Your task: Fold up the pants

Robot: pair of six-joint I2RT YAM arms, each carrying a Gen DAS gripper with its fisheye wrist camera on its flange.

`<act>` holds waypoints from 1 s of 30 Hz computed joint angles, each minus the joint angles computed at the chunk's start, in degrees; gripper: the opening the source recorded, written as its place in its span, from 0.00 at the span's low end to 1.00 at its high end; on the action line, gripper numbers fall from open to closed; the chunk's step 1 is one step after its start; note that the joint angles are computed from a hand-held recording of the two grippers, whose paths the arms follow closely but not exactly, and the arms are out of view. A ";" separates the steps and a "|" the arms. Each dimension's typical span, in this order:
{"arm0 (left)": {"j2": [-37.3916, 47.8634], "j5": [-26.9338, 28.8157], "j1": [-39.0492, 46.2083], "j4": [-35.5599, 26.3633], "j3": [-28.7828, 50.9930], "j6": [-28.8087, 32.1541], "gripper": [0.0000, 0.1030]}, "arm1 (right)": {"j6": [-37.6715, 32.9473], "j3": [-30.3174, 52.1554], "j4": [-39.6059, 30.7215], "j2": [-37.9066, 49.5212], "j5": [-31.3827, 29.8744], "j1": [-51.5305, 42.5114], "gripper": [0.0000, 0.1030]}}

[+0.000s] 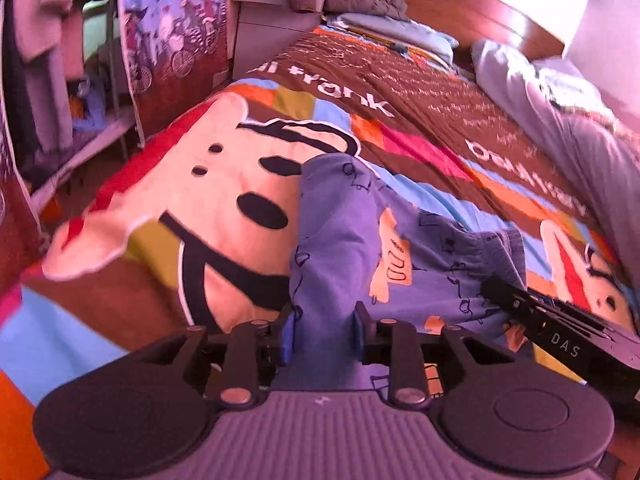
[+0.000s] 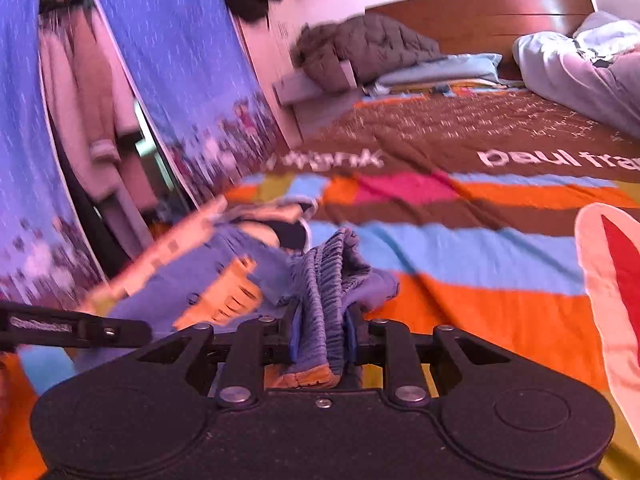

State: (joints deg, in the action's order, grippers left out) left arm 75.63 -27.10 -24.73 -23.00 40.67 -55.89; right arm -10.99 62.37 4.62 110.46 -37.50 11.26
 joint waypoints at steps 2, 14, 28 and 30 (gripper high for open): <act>-0.31 -1.25 -0.87 -0.31 -0.63 -1.68 0.40 | 0.29 0.72 -1.73 0.22 0.67 0.11 0.30; -4.46 -17.49 -17.30 -21.98 7.08 -18.53 0.97 | -0.73 -9.83 -3.85 -15.27 -2.77 -6.58 0.81; 3.89 -26.17 -40.30 -49.52 12.97 -51.20 1.00 | -5.19 -28.78 -7.40 -40.92 -12.07 -20.35 0.99; 4.94 -26.25 -42.13 -51.64 12.94 -54.28 1.00 | -6.53 -30.56 -7.25 -42.43 -13.20 -22.12 0.99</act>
State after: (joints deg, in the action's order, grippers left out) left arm 80.57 -53.34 -66.86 -74.65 53.61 -110.17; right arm -17.52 31.81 -2.63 68.03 -50.70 -10.87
